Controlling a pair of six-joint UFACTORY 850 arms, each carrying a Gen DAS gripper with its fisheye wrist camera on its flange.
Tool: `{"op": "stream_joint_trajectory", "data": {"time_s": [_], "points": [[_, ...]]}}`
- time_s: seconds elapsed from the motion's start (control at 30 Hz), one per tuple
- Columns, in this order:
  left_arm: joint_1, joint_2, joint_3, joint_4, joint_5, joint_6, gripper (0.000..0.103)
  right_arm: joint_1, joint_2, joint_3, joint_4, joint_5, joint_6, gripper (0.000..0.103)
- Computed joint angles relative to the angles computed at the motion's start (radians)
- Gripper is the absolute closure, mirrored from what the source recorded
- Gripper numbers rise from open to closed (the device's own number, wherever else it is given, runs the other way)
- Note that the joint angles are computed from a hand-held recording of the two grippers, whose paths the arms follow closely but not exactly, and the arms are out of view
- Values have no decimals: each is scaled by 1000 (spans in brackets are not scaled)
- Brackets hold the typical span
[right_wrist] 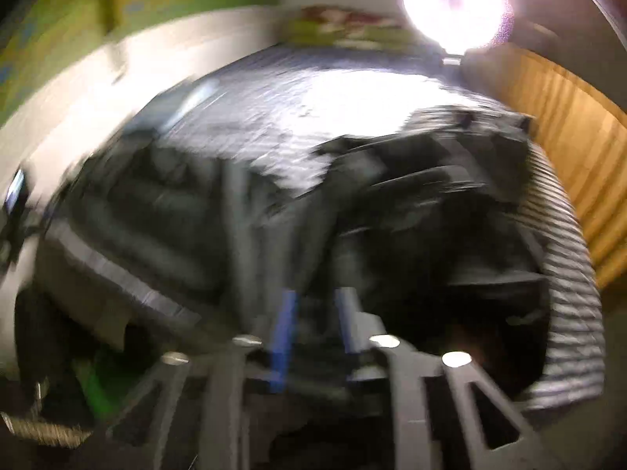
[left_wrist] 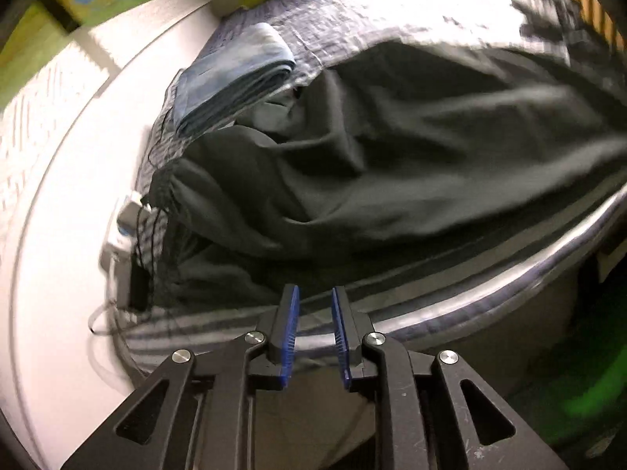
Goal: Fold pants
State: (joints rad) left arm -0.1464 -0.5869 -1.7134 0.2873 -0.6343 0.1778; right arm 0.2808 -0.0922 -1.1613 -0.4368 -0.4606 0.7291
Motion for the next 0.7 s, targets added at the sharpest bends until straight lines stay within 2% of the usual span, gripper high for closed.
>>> {"op": "stream_joint_trajectory", "data": {"time_s": [0.1, 0.2, 0.33, 0.37, 0.5, 0.53, 0.57, 0.7], "points": [[3, 10, -28, -146, 6, 31, 85, -28, -62, -79, -106, -47, 103, 68], [-22, -4, -81, -277, 14, 100, 85, -41, -165, -185, -39, -63, 21, 68], [-78, -40, -154, -466, 13, 192, 85, 6, -324, -320, -209, -258, 118, 68], [-93, -56, -178, -519, 14, 222, 84, 3, -342, -333, -201, -271, 123, 68], [-157, -121, -273, -651, -12, 290, 84, -12, -363, -322, -120, -260, 72, 71], [-172, -140, -296, -680, -26, 306, 84, -13, -347, -300, -120, -245, 73, 91], [-184, -153, -311, -694, -36, 313, 84, -20, -325, -271, -111, -222, 77, 102], [-235, -216, -367, -695, -89, 299, 84, -84, -166, -90, -32, -28, 140, 102]]}}
